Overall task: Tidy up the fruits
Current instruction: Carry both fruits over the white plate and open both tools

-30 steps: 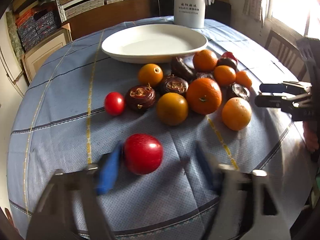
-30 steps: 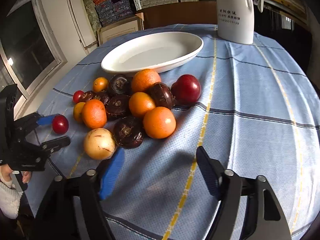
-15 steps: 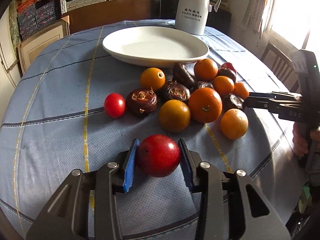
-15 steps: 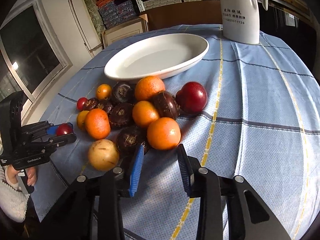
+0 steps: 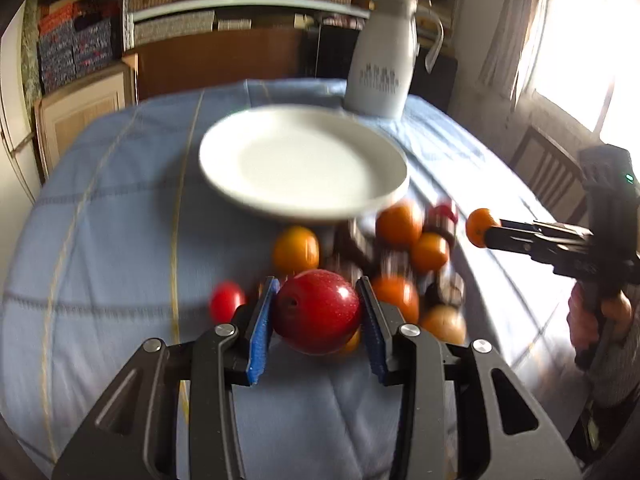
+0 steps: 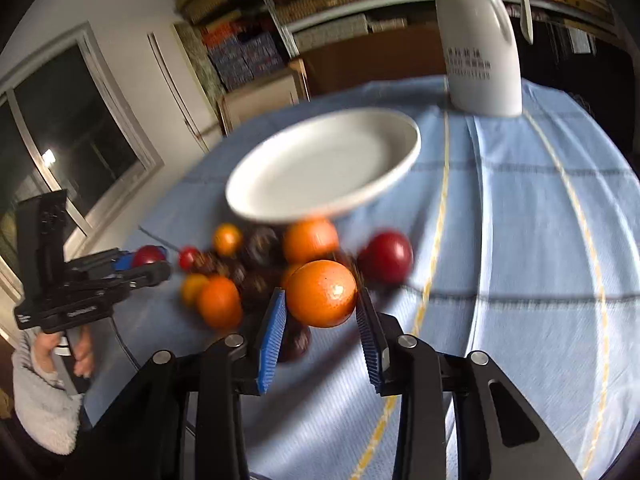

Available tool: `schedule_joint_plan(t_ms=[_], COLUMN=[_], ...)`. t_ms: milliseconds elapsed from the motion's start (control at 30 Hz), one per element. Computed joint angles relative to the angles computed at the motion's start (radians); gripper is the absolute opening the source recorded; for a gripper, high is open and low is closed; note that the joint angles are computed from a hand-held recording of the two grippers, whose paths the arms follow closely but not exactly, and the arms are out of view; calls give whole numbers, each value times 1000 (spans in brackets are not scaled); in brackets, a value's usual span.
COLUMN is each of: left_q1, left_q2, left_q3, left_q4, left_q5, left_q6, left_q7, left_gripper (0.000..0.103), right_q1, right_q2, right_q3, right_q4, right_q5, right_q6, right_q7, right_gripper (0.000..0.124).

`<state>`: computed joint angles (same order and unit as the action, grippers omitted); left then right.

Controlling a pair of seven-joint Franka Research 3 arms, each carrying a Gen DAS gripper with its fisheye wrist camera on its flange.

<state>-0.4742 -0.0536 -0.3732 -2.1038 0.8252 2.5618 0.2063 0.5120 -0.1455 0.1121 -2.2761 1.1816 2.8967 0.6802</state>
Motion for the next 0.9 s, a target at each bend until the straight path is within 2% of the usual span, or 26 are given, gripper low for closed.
schedule_joint_plan(t_ms=[67,167,300,400,467,533,600,667,700,767,800,900], left_q1=[10,16,10,4,-8,-13,-18,-38,-45,-44,-37,-11], left_q2=[43,122,230,274,291,292,281,254,239,205,191,147], left_q3=[9,37,76,103,123,139,145,153,155,152,146,128], left_q4=[64,152,260,293,305,298,286,268,257,225,211,154], left_q5=[28,21,-20,-55,-33,-12,7,72,110,171,182,197], left_q6=[-14,-13,-38,-32,-20,12,30,-10,-34,-56,-63,-61], left_q7=[1,30,101,138,125,95,88,48,15,-55,-81,-159], left_gripper=[39,39,39,39,46,67,73,82,92,96,96,97], right_q1=[0,-16,-40,-57,-68,-101,-151,-166,-161,-149,-139,-132], right_q2=[45,140,295,347,355,349,333,314,307,302,301,295], right_q3=[3,15,38,53,64,99,152,171,170,166,162,148], right_q4=[71,187,336,368,357,347,342,335,330,325,318,307], right_q5=[3,-19,-205,-289,-334,-294,-161,-35,5,85,106,141], right_q6=[16,-3,2,19,48,79,86,109,128,183,212,216], right_q7=[14,67,255,338,369,343,233,123,88,21,6,-14], right_gripper=[36,36,36,37,42,55,56,58,62,75,76,76])
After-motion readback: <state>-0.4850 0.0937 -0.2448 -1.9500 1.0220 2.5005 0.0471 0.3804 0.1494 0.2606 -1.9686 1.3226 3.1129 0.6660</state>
